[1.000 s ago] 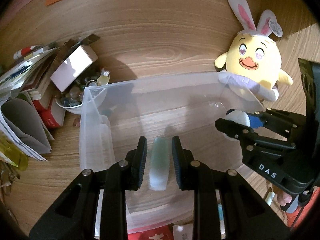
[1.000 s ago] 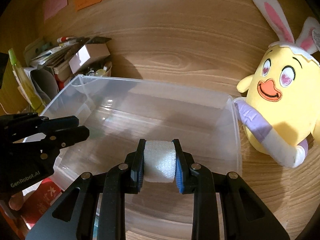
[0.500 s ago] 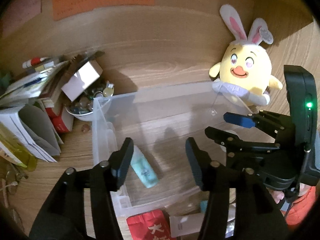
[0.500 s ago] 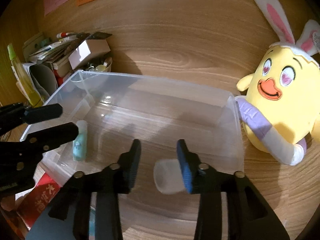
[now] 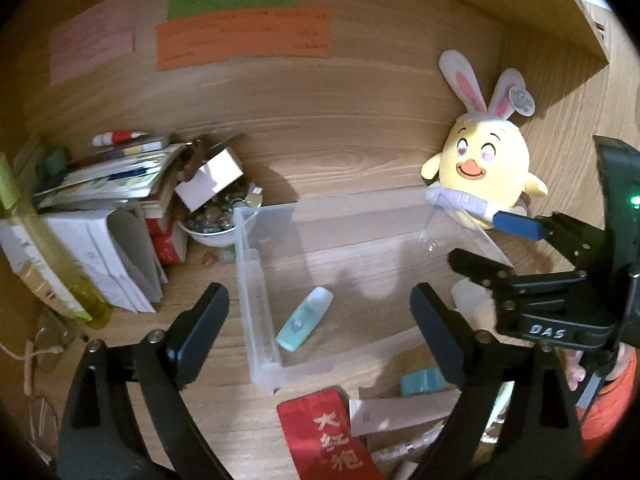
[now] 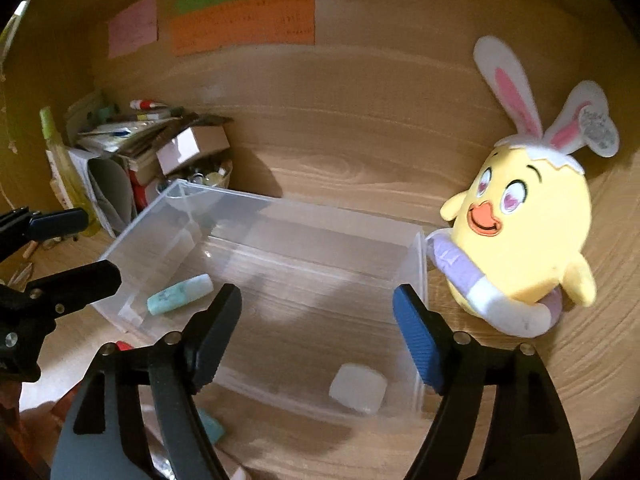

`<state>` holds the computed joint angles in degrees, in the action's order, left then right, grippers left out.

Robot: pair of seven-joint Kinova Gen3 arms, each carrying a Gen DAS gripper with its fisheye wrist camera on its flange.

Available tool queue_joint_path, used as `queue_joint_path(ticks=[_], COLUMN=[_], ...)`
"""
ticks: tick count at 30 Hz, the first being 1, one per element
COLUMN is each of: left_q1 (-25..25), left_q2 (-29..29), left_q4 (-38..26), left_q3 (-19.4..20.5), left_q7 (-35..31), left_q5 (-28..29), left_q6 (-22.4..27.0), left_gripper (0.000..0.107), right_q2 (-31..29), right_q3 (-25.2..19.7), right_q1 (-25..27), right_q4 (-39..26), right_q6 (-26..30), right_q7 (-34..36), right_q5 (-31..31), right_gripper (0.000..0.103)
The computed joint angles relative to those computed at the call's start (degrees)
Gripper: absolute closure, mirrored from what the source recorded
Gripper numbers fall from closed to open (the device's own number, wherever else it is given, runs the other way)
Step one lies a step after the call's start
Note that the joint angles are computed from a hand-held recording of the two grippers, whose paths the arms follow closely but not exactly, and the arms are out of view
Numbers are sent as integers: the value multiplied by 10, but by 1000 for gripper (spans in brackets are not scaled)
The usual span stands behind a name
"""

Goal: Organize objects
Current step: 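Grasp the red tea packet with the left gripper while the right grasps the blue tape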

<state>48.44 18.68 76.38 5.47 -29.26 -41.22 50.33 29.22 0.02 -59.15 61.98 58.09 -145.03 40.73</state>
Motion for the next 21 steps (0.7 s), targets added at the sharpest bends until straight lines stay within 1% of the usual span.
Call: queue_joint_path(ticks=[4, 9, 12, 16, 21], left_q1=[5, 13, 11, 12, 12], left_q2=[-15, -29, -37, -42, -46], left_q4=[24, 52, 70, 86, 100], left_q3=[3, 13, 24, 36, 47], left_q7=[20, 52, 67, 81, 92], left_q5=[-3, -20, -19, -20, -13], left_q6=[5, 17, 19, 25, 26], left_gripper=[13, 13, 12, 12, 12], right_q2=[-23, -47, -56, -60, -60], right_q3=[1, -14, -24, -37, -47], right_q1=[-16, -23, -26, -27, -26], right_q4=[34, 75, 93, 107, 118], right_q6=[-10, -24, -27, -29, -34], right_q7=[-27, -55, -67, -74, -78], right_q5=[22, 47, 61, 67, 60], right_gripper=[25, 23, 23, 23, 23])
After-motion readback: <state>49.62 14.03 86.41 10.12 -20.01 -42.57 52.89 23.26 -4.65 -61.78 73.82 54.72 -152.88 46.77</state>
